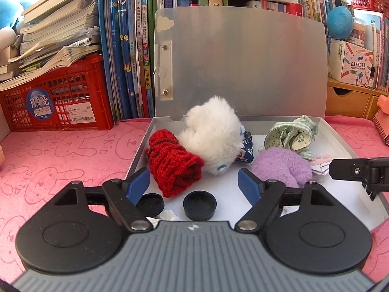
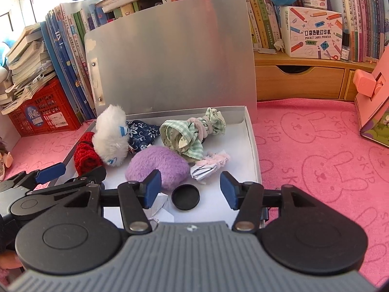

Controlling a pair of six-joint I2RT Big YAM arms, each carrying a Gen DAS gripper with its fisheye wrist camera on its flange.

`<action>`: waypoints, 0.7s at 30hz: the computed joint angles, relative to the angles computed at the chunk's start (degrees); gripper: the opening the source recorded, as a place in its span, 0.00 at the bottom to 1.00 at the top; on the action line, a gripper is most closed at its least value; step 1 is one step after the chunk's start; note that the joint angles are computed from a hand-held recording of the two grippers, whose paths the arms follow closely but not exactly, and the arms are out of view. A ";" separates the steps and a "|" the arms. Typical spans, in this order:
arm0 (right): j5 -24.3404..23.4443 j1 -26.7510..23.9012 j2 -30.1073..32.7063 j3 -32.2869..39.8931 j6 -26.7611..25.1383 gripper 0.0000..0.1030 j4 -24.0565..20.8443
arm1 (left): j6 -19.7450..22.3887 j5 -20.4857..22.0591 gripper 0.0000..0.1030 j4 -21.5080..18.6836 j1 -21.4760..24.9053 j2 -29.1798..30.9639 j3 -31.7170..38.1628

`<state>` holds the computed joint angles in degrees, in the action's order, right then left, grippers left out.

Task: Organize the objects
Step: 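Lower both black lids into the silver box and open both grippers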

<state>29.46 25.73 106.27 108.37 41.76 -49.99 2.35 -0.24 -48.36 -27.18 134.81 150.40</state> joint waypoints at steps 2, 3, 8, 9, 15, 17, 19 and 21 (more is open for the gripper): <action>0.77 0.32 -0.46 -0.31 -0.34 0.71 -0.08 | -0.08 0.01 0.86 0.94 -0.10 -1.38 -2.05; 1.22 0.54 -0.78 -0.55 -0.48 0.73 -0.11 | -0.16 -0.06 0.89 1.66 -0.17 -2.31 -3.52; 2.87 1.38 -2.32 -1.92 -0.74 0.78 0.25 | -0.35 0.23 0.94 4.50 -0.36 -6.05 -9.22; 3.13 1.54 -2.66 -2.29 -0.87 0.79 0.35 | -0.51 0.40 0.95 5.13 -0.38 -6.96 -10.57; 4.57 2.60 -4.76 -4.71 -1.19 0.85 1.07 | -1.57 2.06 0.97 8.18 -0.51 -11.54 -17.38; 5.21 3.07 -5.45 -5.59 -1.50 0.86 1.20 | -1.73 2.19 0.98 8.79 -0.62 -12.82 -19.32; 5.90 3.59 -6.13 -6.48 -1.84 0.88 1.49 | -1.55 2.31 0.98 9.68 -0.74 -14.26 -21.60; 6.24 4.03 -6.89 -7.45 -1.93 0.89 1.86 | -1.49 2.49 0.98 10.47 -0.82 -15.73 -23.85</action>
<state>35.70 29.76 99.38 100.93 39.83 -48.13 0.86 2.25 -37.89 -28.01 119.08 126.55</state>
